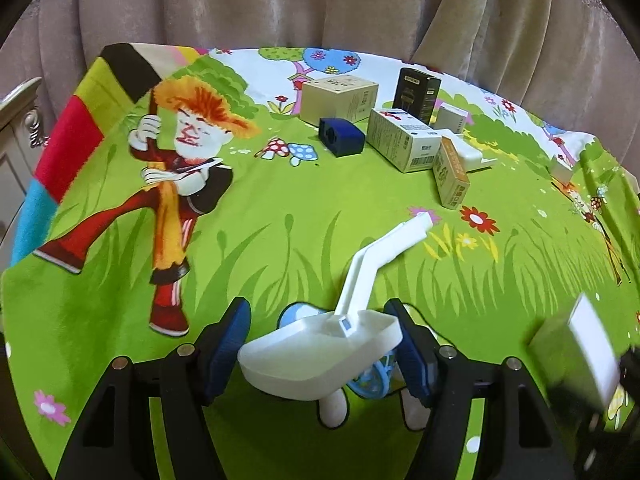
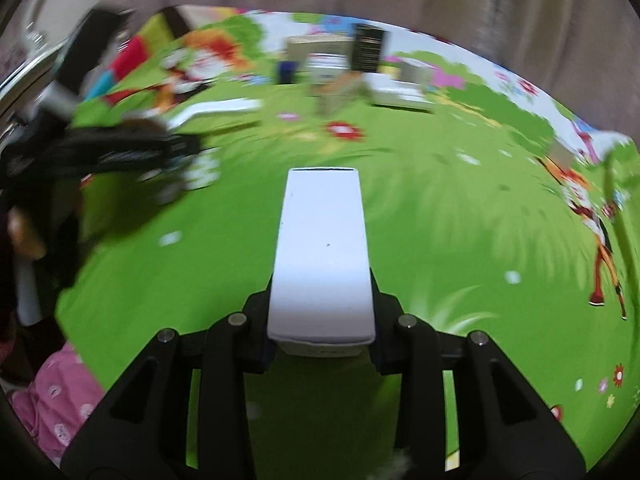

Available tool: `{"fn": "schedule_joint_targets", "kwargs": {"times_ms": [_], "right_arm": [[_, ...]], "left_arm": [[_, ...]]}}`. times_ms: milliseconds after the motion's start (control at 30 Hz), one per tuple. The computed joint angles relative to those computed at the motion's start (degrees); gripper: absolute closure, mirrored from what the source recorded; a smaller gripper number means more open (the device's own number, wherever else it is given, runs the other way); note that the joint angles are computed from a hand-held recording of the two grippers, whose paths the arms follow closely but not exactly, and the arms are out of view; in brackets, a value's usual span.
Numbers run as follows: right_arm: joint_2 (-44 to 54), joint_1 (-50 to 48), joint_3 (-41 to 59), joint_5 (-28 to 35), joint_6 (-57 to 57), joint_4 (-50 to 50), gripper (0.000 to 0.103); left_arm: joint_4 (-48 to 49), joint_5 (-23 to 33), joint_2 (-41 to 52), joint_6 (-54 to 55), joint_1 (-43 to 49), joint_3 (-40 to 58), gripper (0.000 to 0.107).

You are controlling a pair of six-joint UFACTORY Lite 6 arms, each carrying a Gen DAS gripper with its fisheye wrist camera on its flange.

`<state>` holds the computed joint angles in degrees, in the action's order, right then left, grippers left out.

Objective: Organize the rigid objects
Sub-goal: 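Carry the white box and white plastic holder over the storage box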

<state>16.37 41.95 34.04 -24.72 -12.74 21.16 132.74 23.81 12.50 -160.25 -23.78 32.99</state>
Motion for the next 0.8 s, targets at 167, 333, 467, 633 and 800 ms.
{"fn": "schedule_joint_targets", "kwargs": {"times_ms": [167,333,467,633,800], "right_arm": [[-3.8,5.4,-1.6,0.3,-6.7,7.8,0.064],[-11.1,6.5,-5.6,0.9,-9.4,12.0,0.064],[-16.9,9.4,-7.9,0.9,-14.4,18.2,0.064],[-24.7,15.2,-10.0,-1.0,-27.7,31.8,0.064],[-35.7,22.9,-13.6,-8.5,-39.9,45.1,0.064]], "left_arm": [[2.5,-0.1,-10.6,-10.4,-4.6,-10.8,0.038],[-24.1,4.6,-22.5,7.7,-16.9,-18.0,0.038],[-39.5,10.1,-30.1,17.8,-24.6,-20.6,0.038],[-54.0,19.5,-41.0,24.8,-34.4,-23.0,0.038],[-63.0,38.1,-49.5,28.5,-49.1,-20.5,0.038]]}}
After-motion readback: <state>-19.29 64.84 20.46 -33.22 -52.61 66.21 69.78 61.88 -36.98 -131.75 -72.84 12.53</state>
